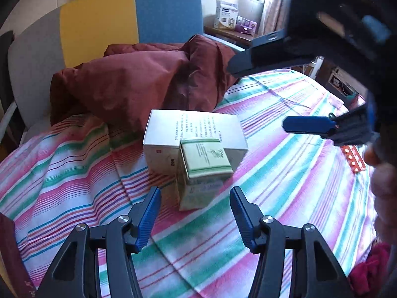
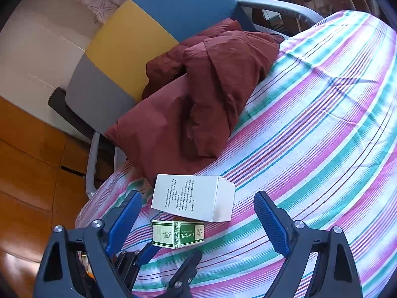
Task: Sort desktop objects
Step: 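Grasp the small green-and-white box with the left tool, then grasp the white box with the right tool while the left holds the green box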
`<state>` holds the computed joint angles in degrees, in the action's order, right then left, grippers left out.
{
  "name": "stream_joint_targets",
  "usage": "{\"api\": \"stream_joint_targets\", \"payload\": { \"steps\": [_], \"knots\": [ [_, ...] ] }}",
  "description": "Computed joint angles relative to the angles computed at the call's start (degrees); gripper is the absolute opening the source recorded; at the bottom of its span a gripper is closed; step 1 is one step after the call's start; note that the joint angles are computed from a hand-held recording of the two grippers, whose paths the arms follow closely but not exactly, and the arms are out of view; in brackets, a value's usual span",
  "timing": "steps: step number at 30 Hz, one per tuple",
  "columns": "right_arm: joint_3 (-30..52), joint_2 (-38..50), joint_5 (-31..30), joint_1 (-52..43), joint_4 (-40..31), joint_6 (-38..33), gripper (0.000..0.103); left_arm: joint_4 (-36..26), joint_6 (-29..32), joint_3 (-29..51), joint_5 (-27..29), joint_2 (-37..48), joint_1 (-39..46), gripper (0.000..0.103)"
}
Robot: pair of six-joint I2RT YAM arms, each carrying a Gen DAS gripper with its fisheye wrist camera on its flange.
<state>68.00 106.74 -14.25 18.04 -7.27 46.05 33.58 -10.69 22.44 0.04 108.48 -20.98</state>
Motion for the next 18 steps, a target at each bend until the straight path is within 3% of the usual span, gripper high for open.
{"api": "stream_joint_targets", "payload": {
  "steps": [5,8,9,12,18],
  "knots": [
    [0.23,0.12,0.41,0.09,-0.45,-0.13,0.093,0.95,-1.86,2.42,2.49,3.22,2.33,0.056],
    [0.52,0.37,0.14,0.09,-0.67,0.06,0.093,0.39,-1.94,3.89,3.96,4.63,3.63,0.040],
    [0.65,0.42,0.20,0.14,-0.83,-0.07,0.093,0.78,-1.75,3.91,4.15,4.89,3.95,0.030],
    [1.35,0.79,0.63,0.40,-1.68,-0.65,0.093,2.28,-0.89,3.31,8.34,5.57,6.36,0.030],
    [3.97,2.33,2.72,1.48,-5.16,-3.26,0.093,7.20,-0.14,-1.70,10.81,4.82,8.72,0.030]
  ]
}}
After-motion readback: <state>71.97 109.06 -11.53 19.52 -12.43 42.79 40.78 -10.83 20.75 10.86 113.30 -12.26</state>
